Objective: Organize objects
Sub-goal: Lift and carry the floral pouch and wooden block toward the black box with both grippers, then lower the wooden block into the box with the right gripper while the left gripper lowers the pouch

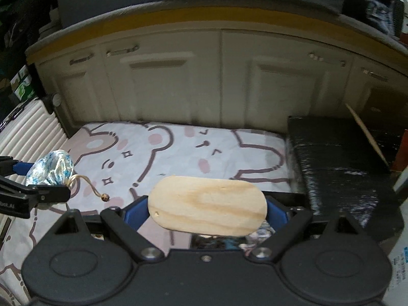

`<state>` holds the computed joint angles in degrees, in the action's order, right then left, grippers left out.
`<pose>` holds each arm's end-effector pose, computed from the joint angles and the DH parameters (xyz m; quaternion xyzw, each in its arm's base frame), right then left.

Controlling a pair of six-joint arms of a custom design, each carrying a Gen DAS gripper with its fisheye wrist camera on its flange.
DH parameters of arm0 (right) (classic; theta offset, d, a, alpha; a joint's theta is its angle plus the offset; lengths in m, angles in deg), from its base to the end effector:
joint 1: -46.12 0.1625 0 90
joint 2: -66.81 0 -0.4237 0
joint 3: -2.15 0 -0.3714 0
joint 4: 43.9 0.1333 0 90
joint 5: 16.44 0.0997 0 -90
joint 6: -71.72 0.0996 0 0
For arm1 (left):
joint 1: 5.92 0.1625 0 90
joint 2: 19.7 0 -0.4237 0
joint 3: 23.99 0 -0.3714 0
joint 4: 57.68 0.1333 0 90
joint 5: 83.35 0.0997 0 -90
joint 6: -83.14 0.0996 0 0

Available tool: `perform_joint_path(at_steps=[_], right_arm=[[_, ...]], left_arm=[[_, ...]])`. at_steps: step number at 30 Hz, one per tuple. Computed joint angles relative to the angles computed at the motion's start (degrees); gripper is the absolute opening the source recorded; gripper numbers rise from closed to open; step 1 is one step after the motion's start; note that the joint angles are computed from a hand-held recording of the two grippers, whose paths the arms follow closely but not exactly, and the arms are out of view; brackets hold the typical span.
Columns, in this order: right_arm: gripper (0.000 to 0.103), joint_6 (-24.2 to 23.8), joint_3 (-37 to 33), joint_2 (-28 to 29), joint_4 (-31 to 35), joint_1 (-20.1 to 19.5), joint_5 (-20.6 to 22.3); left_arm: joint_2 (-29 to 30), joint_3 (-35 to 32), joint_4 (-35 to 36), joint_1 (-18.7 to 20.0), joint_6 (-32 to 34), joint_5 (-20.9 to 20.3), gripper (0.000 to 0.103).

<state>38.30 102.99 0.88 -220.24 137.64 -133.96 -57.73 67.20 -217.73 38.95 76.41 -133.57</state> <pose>0.1034 -0.6061 0.3597 0.1643 -0.8657 0.3463 0.3219 -0.3387 -0.6152 0.0820 0.2587 0.8948 -0.2714 0.2423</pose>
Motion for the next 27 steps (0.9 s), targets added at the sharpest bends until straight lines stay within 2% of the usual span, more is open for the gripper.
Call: perform_joint_path(at_steps=[18,27], right_arm=[[0.094,3.5,2.3,-3.9,-1.1,-6.8,1.8],[0.094,7.4,0.9,-3.2,-1.8,-9.8,2.7]], left_arm=[[8.1,-12.8,2.2,-2.6,4.7,-5.7,0.092],[13.6,-17.6,0.2,-2.2,10.6,-11.4,0.092]])
